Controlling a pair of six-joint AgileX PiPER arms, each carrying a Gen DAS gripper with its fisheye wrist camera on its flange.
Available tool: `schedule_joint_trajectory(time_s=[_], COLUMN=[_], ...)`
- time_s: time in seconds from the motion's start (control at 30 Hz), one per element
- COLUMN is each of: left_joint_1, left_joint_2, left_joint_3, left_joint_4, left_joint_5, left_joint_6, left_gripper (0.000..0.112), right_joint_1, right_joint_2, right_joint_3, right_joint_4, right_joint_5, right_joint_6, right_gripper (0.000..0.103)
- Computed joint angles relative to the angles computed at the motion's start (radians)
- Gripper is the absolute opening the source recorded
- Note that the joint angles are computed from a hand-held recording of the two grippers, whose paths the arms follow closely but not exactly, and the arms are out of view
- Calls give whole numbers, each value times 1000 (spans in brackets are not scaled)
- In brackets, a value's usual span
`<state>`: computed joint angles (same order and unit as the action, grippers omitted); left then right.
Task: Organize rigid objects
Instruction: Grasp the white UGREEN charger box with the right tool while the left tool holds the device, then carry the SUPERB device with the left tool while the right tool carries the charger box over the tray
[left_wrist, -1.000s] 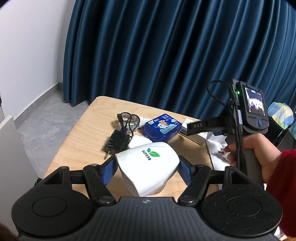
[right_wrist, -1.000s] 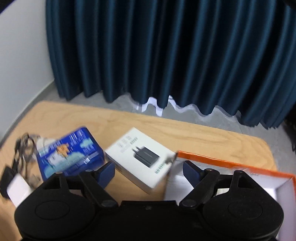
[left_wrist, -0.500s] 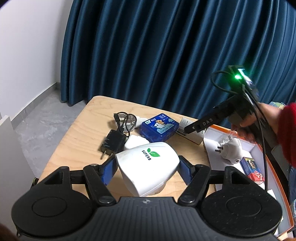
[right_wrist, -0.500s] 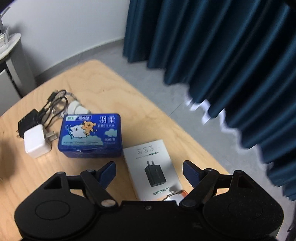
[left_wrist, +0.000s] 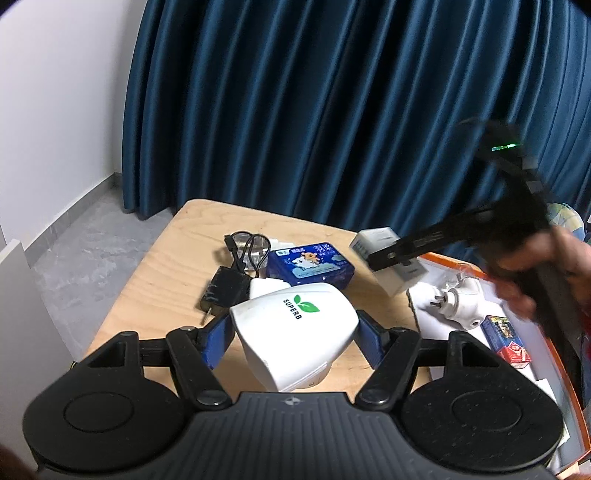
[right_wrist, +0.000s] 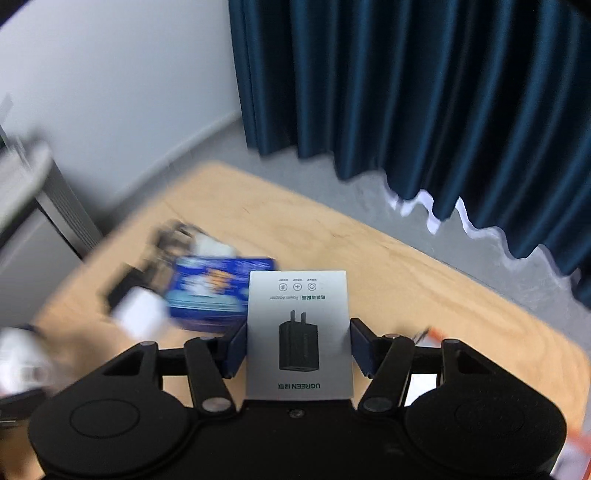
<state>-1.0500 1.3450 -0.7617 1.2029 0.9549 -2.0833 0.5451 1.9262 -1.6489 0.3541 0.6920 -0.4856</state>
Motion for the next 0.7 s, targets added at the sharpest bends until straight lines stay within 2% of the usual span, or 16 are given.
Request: schedule_joint_trajectory(time_s=[0.07, 0.1, 0.17, 0.23, 0.3, 0.37, 0.43, 0.47, 0.53, 0.7], left_joint_1=[-29, -40, -86, -141, -192, -232, -265, -278, -308, -341], left_joint_2=[-6, -4, 16, 23, 36, 52, 79, 100, 152, 268], left_joint_3=[-9, -20, -72, -113, -165, -217, -281, -319, -407, -606], left_joint_4=[2, -3, -24, -29, -39, -44, -53, -58, -65, -82], left_joint_5=[20, 32, 93, 139, 171, 185, 189, 190, 207, 219], left_joint_6=[0, 15, 70, 96, 118, 132, 156, 174, 219, 342], left_gripper=[71, 71, 71, 71, 71, 71, 71, 71, 71, 71], right_joint_1=[10, 22, 57, 83, 96, 121, 150, 157, 127, -265], right_joint_2=[-142, -223, -403, -575, -748, -892, -1023, -1087, -1197, -1351], right_joint_3=[164, 251, 433, 582, 715, 806, 881, 909, 952, 1002], right_joint_4=[2, -35, -183, -379, -579, -776, -900, -913, -866, -393], right_joint_5=[-93, -148, -251, -298, -289, -215, -134, -93, -39, -53], right_joint_6=[48, 131, 331, 531, 731, 931, 1112, 1153, 1115, 660], right_gripper=[70, 70, 70, 70, 70, 70, 70, 70, 70, 70])
